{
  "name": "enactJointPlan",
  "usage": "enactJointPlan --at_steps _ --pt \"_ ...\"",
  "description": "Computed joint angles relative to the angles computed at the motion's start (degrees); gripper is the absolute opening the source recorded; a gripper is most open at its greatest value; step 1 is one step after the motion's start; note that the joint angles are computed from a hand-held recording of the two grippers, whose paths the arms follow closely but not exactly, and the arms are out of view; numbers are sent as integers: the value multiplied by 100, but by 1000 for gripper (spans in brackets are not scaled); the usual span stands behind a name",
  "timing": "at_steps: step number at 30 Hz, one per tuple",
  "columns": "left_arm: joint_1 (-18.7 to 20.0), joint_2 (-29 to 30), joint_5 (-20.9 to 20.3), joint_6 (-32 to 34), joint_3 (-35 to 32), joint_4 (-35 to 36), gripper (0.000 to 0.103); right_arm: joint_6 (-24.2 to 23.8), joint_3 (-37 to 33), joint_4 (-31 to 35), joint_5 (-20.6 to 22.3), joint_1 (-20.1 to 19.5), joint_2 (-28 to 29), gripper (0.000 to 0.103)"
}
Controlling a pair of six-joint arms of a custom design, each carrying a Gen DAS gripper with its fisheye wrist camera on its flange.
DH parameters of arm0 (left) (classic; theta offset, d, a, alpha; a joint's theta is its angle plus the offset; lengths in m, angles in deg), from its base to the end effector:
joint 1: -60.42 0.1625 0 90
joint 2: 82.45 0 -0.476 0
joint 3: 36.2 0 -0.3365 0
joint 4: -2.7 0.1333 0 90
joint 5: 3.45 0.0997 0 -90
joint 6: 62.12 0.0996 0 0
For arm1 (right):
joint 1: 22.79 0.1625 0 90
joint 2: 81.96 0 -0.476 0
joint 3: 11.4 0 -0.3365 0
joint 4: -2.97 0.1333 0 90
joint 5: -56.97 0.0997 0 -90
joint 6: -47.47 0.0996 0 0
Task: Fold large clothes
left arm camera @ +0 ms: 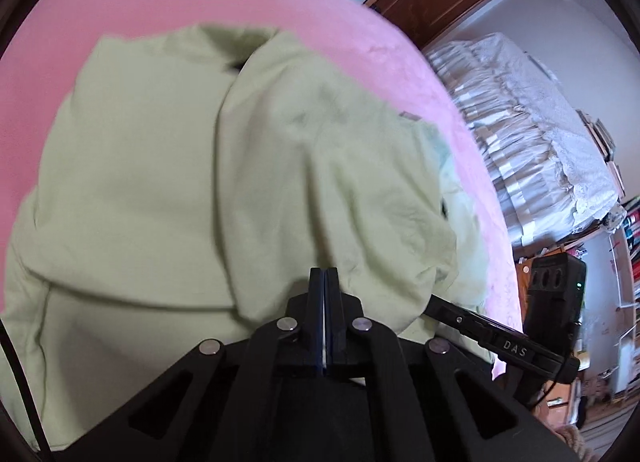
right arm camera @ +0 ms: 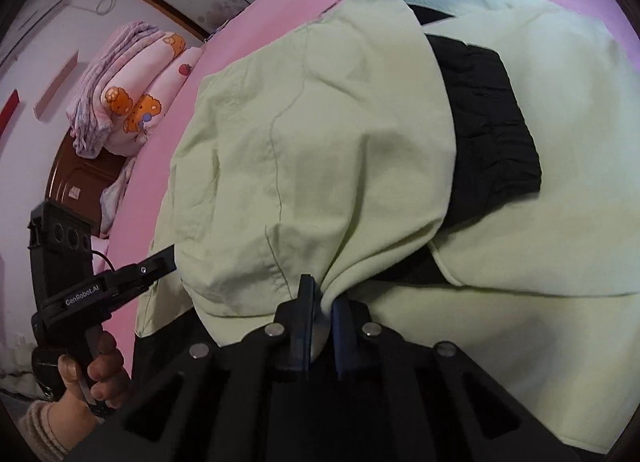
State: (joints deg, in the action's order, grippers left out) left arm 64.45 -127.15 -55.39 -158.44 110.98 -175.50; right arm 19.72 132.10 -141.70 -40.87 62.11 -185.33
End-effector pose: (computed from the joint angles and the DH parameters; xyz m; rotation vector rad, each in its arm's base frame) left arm -0.3284 -0.2183 0.0682 -0.1300 2.7547 -0.9570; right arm 0.0954 -0.2781 0.3382 0.5492 -2.8723 0.3012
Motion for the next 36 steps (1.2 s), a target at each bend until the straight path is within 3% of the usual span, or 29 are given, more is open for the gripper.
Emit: enactJointPlan --at_steps 4,7,9,11,13,16,19,23,26,28,30,31,36 --pt "-6 -167 504 108 -417 885 0 -87 -91 -601 72 475 -40 5" --pt "481 13 -43 195 -606 1241 0 52 -58 -1166 -502 408 485 5" --pt "612 173 -306 145 -399 811 0 127 -65 -1202 -725 114 771 5" --pt "518 306 -288 -20 -89 105 2 140 -132 -934 -369 -243 680 5" --pt "440 406 -280 -102 187 -588 20 100 -101 -982 -306 -274 576 5" --pt "429 674 -257 -119 524 -1687 36 101 -187 -636 -49 -505 437 6" --pt "481 782 -179 -112 560 -2023 50 148 -315 -223 310 -787 333 6" --pt "634 771 -118 147 272 -1635 55 29 -287 -103 459 -945 216 6" --pt "736 789 -103 463 30 -1446 55 -37 -262 -63 490 -975 190 6" --pt "849 838 -166 753 -139 -1471 30 -62 -253 -40 515 -991 180 6" --pt "910 789 -163 835 -316 -1154 26 -45 -263 -34 525 -995 201 6" --pt "923 794 -158 931 -342 -1197 15 -101 -283 19 539 -1046 171 6" --pt "824 600 24 1002 -576 -433 6 -143 -256 -60 456 -958 162 6"
